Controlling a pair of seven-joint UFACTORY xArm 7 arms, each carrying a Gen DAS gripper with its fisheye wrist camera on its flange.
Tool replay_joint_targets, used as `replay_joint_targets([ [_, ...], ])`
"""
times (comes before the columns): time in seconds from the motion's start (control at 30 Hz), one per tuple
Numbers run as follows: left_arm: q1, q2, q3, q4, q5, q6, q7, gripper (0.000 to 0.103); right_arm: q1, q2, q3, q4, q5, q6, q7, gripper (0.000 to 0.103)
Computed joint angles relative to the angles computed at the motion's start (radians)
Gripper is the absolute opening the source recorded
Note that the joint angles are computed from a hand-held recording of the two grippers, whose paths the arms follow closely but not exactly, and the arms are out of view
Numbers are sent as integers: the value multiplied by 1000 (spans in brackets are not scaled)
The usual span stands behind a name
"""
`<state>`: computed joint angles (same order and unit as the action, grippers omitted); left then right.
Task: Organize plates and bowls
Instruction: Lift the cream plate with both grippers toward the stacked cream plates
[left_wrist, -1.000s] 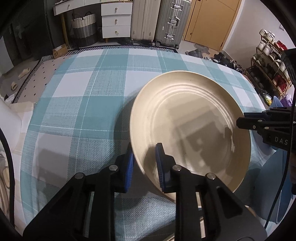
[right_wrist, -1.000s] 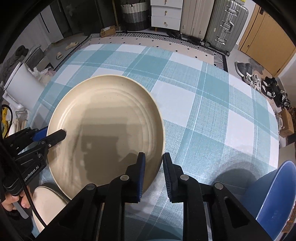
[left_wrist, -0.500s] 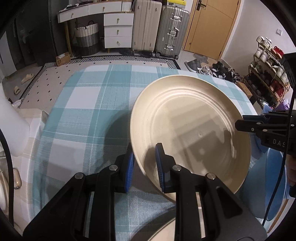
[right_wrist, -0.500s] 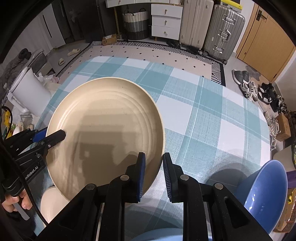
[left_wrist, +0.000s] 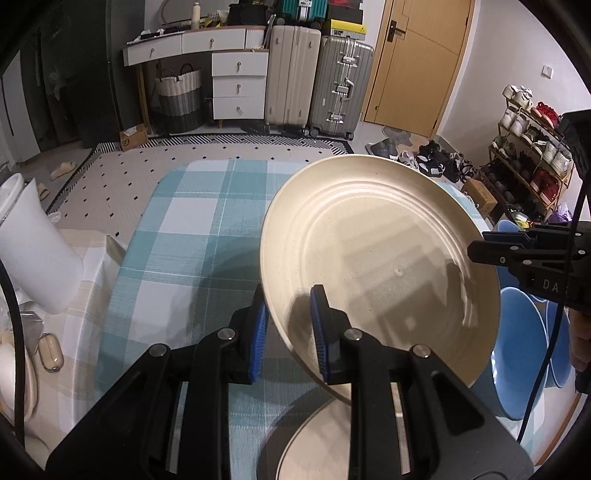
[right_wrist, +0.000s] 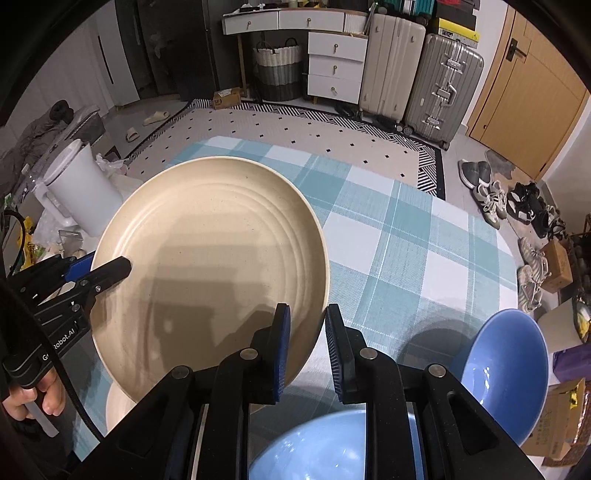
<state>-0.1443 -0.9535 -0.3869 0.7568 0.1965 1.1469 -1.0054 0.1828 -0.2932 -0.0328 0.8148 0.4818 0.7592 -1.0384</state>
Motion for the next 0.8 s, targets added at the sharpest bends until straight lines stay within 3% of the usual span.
replay_joint_targets([
  [0.53,-6,-59,-108,167,-26,205,-33,19,8,-211,-54,-102,-5,84,-18,20],
  [0.8,-2,-75,-157,216,-53,265,-49,20,11,-298,-86,-155,-13,109,-26,20],
])
